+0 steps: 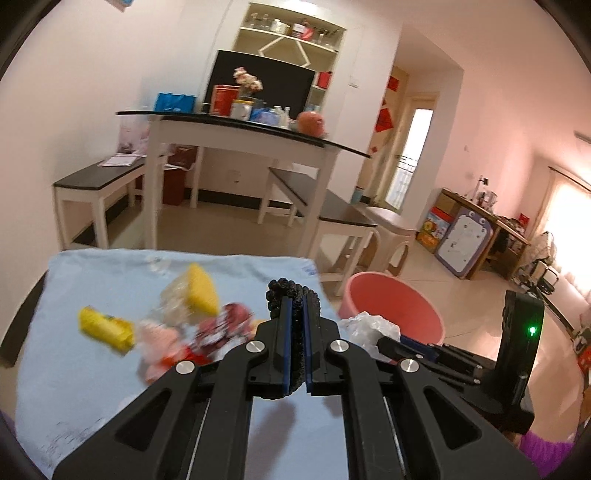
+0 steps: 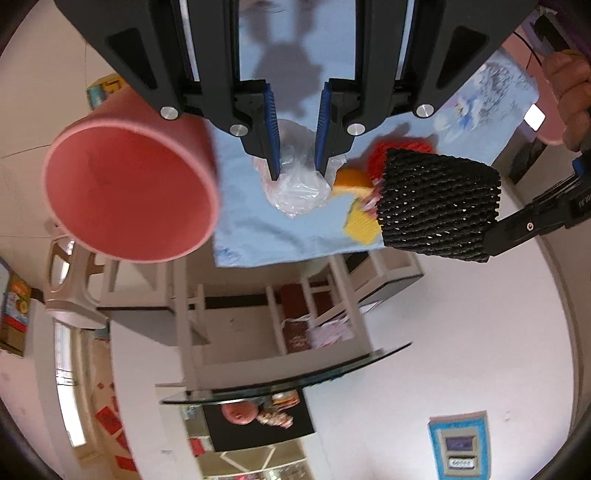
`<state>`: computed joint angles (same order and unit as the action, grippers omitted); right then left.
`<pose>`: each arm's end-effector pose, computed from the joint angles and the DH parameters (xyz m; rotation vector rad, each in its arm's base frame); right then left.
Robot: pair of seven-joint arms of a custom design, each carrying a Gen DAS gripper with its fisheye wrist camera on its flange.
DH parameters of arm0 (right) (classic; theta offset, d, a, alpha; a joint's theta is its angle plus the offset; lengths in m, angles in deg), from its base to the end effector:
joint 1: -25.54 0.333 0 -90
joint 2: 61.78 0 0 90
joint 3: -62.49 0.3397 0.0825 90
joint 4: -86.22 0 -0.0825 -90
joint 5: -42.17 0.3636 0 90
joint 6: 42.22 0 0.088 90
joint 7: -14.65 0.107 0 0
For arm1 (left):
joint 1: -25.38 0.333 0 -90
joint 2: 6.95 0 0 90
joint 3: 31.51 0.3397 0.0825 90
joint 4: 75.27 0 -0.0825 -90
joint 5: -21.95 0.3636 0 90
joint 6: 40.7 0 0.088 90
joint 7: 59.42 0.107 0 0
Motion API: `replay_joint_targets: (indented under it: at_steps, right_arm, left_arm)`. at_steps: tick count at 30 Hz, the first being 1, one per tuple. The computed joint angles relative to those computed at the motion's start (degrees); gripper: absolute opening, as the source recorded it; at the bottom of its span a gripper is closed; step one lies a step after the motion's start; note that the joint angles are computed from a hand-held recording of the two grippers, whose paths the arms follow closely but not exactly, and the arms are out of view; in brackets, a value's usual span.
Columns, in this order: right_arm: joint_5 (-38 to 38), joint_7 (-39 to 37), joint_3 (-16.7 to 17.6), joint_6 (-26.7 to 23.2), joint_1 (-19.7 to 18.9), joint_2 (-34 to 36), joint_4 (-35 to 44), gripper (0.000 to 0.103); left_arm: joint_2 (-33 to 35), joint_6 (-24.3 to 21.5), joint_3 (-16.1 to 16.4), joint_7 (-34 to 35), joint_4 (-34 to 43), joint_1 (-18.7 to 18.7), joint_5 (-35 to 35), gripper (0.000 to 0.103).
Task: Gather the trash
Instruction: 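Carry the scrubber and plastic bag to the bucket and open both grippers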
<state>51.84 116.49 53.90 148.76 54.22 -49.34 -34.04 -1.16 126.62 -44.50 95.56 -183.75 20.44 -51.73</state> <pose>0.5794 0.2001 0.4804 -1.5244 1.5524 -0.5608 0.5920 -0.1227 0.5537 -1.4403 1.9162 -1.3792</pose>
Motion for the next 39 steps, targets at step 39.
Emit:
replay_joint_targets:
  at_steps: [39]
  right_arm:
    - [7.07,2.85,-10.18,-0.35,-2.67,3.86,-1.94,0.047]
  left_arm:
    - [28.14,-6.58,-7.91,-42.8,26.66,-5.27,51.82,0.039]
